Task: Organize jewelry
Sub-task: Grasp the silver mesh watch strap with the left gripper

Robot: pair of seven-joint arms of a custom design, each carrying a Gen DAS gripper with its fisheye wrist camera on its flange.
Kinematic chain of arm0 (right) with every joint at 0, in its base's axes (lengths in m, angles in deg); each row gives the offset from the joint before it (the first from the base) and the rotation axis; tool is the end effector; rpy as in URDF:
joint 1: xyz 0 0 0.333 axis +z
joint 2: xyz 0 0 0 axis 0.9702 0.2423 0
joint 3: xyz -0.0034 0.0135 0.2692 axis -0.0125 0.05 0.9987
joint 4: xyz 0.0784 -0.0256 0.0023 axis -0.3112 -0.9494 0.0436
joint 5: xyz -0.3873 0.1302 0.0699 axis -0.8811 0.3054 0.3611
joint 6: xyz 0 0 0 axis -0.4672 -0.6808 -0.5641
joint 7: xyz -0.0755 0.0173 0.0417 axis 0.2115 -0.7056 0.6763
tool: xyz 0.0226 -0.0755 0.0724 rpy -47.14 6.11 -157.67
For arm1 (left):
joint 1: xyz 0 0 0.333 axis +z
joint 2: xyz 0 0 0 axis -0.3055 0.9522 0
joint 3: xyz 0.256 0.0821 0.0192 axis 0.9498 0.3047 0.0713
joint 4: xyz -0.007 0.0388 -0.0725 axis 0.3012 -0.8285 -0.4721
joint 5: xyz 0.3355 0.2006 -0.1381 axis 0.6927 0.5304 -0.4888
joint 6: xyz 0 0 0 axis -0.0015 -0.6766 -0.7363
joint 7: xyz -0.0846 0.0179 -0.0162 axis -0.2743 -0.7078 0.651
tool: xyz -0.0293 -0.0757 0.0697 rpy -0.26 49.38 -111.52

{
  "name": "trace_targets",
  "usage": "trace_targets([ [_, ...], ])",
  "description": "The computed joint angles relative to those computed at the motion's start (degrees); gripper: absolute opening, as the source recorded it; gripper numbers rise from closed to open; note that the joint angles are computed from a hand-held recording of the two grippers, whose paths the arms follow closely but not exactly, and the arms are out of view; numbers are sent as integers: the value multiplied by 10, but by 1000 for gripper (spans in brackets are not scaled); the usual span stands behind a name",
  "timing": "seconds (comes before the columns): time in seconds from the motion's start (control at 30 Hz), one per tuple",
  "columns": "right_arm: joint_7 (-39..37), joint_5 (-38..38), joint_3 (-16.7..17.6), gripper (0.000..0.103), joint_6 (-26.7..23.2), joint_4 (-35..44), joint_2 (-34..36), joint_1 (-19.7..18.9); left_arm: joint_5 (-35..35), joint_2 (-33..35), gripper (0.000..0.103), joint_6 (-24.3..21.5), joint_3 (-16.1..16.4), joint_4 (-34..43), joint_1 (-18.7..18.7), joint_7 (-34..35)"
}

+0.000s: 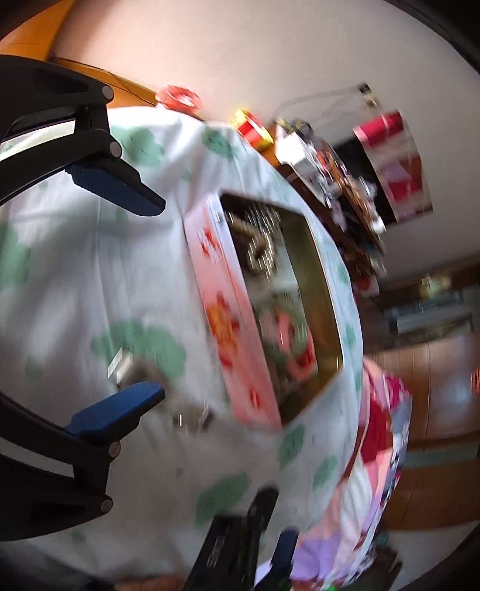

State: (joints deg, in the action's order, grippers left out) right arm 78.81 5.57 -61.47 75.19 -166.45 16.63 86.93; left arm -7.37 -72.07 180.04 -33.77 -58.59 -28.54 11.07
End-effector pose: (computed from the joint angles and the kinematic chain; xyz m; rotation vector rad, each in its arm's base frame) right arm 0.6763 0.1116 0.4697 -1.7149 1.8104 -0.9188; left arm 0.6615 -0.1960 0.4858 -1.3406 2.0946 -0.6053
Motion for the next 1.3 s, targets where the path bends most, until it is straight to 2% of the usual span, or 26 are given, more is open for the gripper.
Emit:
trace_targets([
  [0.13, 0, 2, 0, 78, 1, -1, 0, -1, 10, 21, 92, -15, -3, 24, -13, 19],
  [0.2, 1, 0, -1, 78, 0, -1, 0, 0, 31, 46, 92, -47, 5, 56, -25, 11],
  [0.33, -1, -3, -1, 78, 0, -2, -1, 0, -3, 70, 92, -72, 5, 88, -16, 11],
  [0.57, -2, -8, 0, 78, -8, -1, -2, 3, -4, 70, 92, -70, 9, 86, -16, 15],
  [0.7, -2, -12, 0, 80, -14, 0, -1, 4, 0, 62, 91, -50, 5, 70, -15, 34],
  [0.77, -3, -14, 0, 80, -16, 1, -1, 5, -11, 62, 80, -43, 1, 67, -12, 46],
  [0.8, -3, -15, 1, 80, -17, 2, 0, 5, -32, 62, 69, -44, -6, 68, -5, 63],
  [0.87, -2, -18, 0, 80, -19, 3, 0, 6, -72, 62, 58, -54, -18, 71, 6, 93],
  [0.9, -1, -19, 0, 80, -19, 2, 0, 6, -85, 61, 45, -55, -22, 69, 8, 107],
  [0.93, -1, -19, 0, 80, -18, 2, 0, 6, -90, 61, 41, -56, -21, 69, 6, 112],
  [1.13, 0, -24, 0, 80, -22, 3, 0, 7, -102, 58, 41, -50, -16, 64, 2, 124],
  [1.3, 1, -24, 1, 80, -18, 2, 0, 7, -83, 52, 41, -55, 1, 60, 1, 93],
])
